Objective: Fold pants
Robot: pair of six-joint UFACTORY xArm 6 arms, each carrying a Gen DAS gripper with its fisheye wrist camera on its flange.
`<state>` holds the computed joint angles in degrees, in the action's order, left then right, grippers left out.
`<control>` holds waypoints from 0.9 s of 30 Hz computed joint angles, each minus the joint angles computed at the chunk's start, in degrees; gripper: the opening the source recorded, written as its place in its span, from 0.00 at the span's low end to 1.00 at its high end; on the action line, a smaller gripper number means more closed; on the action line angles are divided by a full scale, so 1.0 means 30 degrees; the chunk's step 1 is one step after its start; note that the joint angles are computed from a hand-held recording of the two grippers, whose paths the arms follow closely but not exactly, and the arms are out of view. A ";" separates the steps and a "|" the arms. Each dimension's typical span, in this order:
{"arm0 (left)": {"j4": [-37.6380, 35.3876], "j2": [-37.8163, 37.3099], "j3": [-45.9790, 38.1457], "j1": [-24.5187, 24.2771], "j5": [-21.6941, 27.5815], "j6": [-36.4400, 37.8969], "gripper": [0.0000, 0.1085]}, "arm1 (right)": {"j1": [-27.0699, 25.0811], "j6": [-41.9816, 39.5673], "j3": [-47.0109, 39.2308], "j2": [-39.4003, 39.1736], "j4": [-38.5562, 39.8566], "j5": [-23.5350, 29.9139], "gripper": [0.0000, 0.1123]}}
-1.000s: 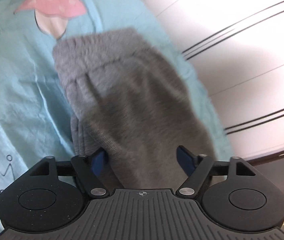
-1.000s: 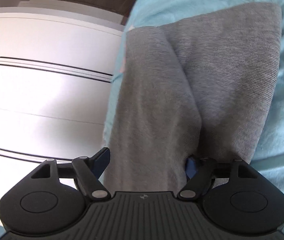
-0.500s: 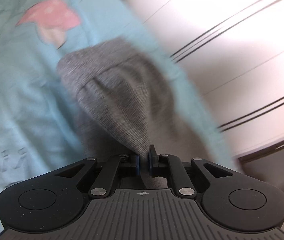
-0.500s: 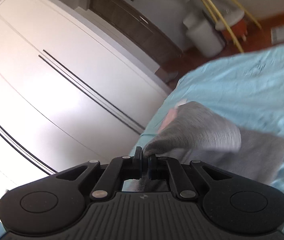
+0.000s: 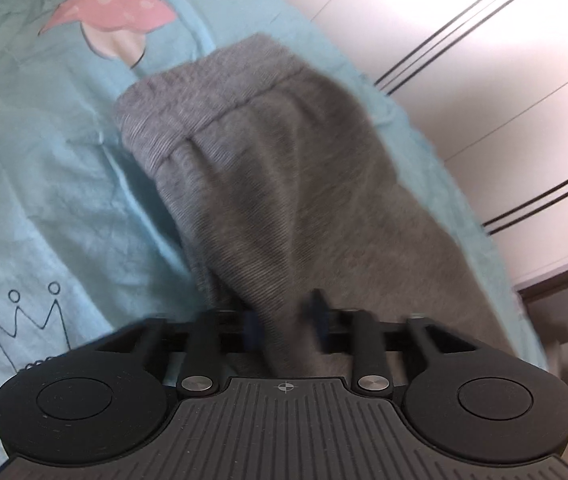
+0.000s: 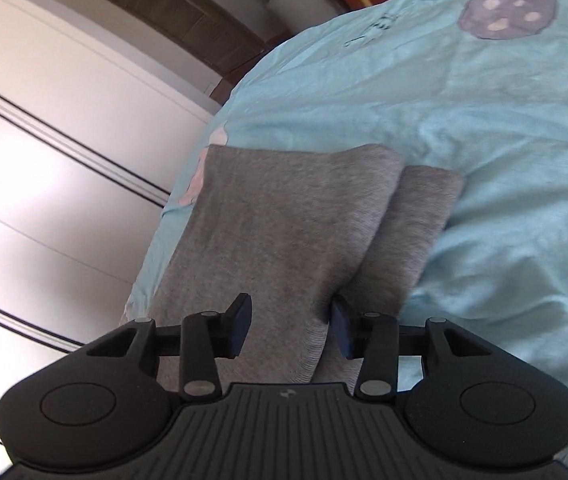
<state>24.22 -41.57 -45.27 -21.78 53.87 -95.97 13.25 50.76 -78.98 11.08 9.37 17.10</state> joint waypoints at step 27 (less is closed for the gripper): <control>0.5477 0.3852 -0.6218 -0.5275 0.2932 -0.3116 0.87 | 0.0840 0.1193 -0.3129 0.0131 -0.5848 0.4567 0.32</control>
